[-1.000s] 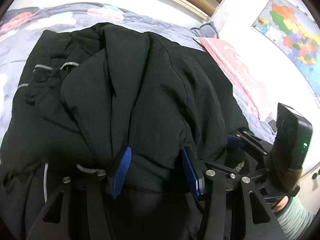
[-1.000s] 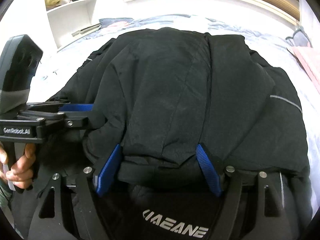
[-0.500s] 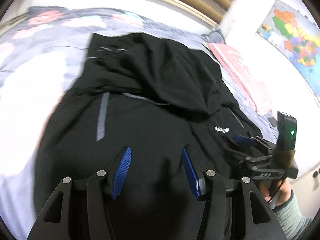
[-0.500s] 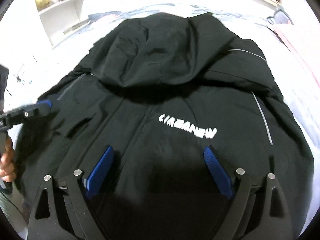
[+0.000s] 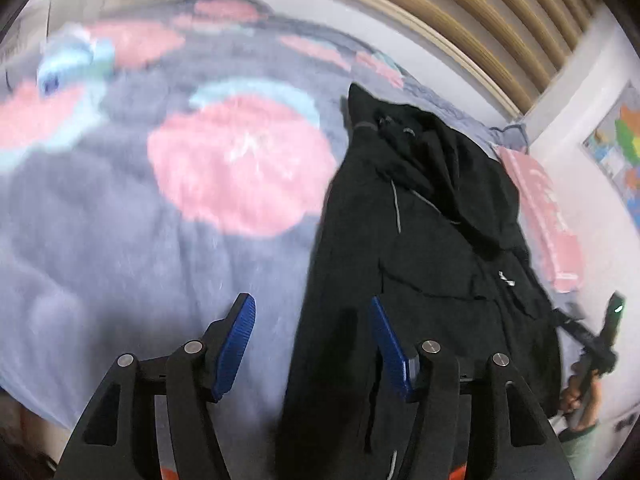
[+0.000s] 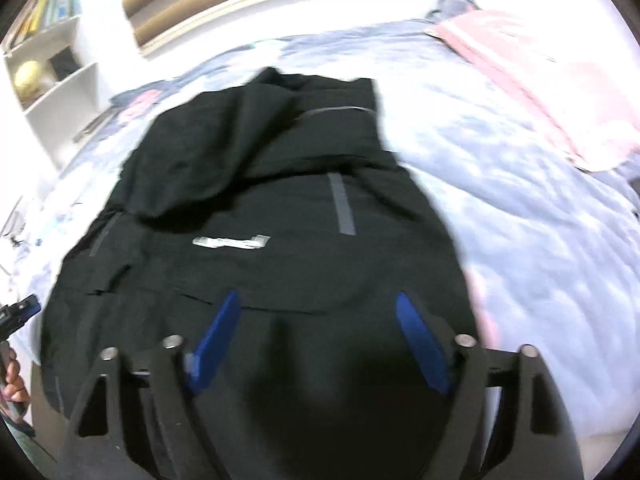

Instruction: Fold large clothes

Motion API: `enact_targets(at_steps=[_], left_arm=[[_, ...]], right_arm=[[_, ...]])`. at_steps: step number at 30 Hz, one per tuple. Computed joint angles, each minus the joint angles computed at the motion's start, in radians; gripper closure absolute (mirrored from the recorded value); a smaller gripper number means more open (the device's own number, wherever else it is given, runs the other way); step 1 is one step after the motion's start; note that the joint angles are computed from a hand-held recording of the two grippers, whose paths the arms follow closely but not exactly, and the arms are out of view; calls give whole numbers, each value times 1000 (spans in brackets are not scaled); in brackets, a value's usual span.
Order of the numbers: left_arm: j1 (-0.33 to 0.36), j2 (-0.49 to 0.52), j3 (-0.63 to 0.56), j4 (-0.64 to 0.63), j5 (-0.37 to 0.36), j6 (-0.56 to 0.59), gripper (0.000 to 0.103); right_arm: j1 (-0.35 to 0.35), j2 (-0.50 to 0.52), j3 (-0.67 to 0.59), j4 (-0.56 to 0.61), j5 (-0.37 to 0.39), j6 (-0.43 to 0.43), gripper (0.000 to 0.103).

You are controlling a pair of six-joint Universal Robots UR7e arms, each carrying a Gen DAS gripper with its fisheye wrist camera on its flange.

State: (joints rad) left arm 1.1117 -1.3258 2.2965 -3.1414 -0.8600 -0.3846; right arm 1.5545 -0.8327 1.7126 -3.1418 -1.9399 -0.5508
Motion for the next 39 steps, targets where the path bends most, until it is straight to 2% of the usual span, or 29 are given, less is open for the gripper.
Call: enact_targets(at_steps=[3,8,10,12,14,16,19,22,24,26,27,32,33,35,36,37,39], left_arm=[[45,-2,1,3,-102,0,42],[25,33,-2,-20,-75,35,42],[12,50,-14,-11,-52,36,42],[0,70,-27,-2,-20,43,42],[-7,87,-34,-10,-11,67,42],[-11,106,-43,-13,-9,87,42],[0,131,-73,29,-14,89,42],[18,133,-78,19,-60,96,42],[22,117,-55,-42,-134,139,49],[25,95,-38,-74,-216,167,52],[27,81,-29,-86,-269,175,52],[32,64,-14,-123,-393,176,52],[30,68,-12,-112,-390,171,52],[14,73,-10,-46,-314,155,52],[-1,78,-2,4,-247,134,52],[-6,78,7,37,-222,118,52],[-8,72,35,53,-228,104,52]], right_arm=[[-26,-32,28,-25,-32,2,23],[-70,-76,73,-30,-52,24,23],[-90,-96,85,10,-27,48,25],[-103,-110,91,59,8,60,34],[-107,-111,94,77,31,63,35],[-103,-99,92,65,13,59,35],[-108,-97,85,96,28,75,35],[-115,-105,87,120,49,89,37],[-111,-116,94,137,55,73,43],[-107,-131,103,164,74,57,55],[-106,-147,112,192,99,51,56],[-92,-200,158,247,183,34,56],[-89,-203,165,250,177,34,56],[-86,-197,175,244,119,41,56],[-93,-193,178,250,103,49,56],[-104,-194,184,261,101,63,56],[-129,-207,199,294,131,66,56]])
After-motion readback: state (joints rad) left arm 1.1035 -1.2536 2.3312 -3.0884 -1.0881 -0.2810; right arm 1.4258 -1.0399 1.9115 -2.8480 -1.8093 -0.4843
